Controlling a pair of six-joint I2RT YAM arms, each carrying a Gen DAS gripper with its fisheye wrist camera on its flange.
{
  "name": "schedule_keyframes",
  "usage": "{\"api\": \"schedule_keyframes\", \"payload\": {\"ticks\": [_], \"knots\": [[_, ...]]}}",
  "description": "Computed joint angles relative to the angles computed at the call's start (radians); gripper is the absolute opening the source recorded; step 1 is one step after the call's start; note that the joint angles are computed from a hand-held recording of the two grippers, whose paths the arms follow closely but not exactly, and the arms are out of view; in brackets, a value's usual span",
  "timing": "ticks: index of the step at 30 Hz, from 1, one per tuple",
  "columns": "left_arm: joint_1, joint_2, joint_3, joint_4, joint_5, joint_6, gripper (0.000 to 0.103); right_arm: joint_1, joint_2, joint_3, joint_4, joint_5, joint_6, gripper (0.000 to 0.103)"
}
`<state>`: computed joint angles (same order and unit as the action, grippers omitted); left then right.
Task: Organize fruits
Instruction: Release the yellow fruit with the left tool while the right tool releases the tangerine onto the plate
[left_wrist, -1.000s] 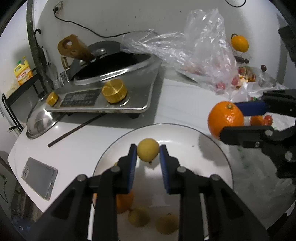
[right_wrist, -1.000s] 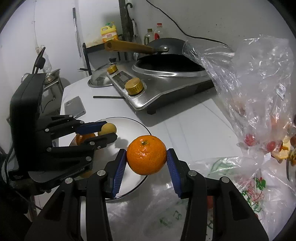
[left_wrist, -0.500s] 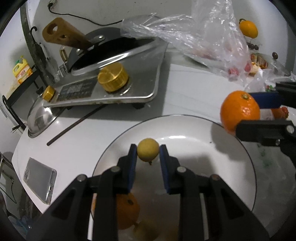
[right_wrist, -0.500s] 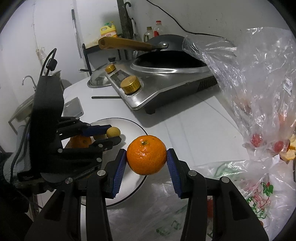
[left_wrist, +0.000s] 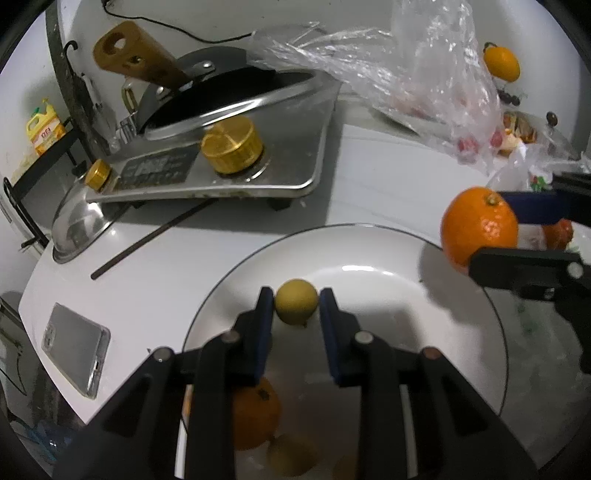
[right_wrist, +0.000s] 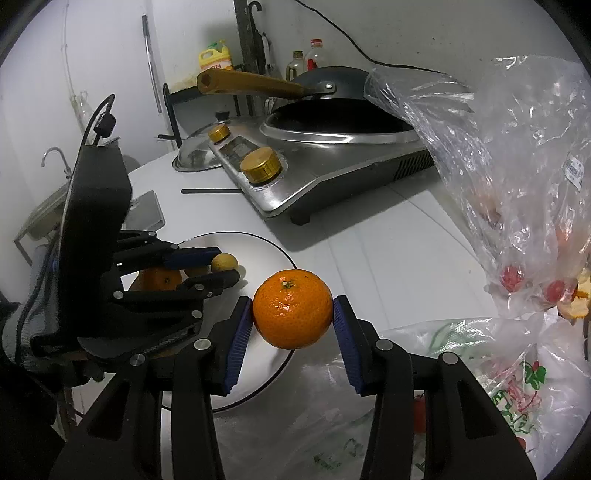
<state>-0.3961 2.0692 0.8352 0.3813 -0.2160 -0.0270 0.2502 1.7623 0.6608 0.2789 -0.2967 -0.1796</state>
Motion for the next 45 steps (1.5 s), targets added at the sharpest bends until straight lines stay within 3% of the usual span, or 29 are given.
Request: {"api": "schedule_keyframes", "payload": {"ticks": [12, 22, 45], "knots": [[0.059, -0.154, -0.173, 0.14, 0.082, -0.008, 0.049, 0.066, 0.02, 0.032, -0.025, 0.073, 0.022, 0.047], [0.17, -0.233, -0.297, 0.25, 0.154, -0.021, 0.05, 0.14, 0.097, 0.108, -0.058, 0.131, 0.059, 0.047], [0.345, -0.22, -0.415, 0.416, 0.304, -0.011, 0.05, 0.221, 0.234, 0.247, -0.092, 0.243, 0.134, 0.048]]}}
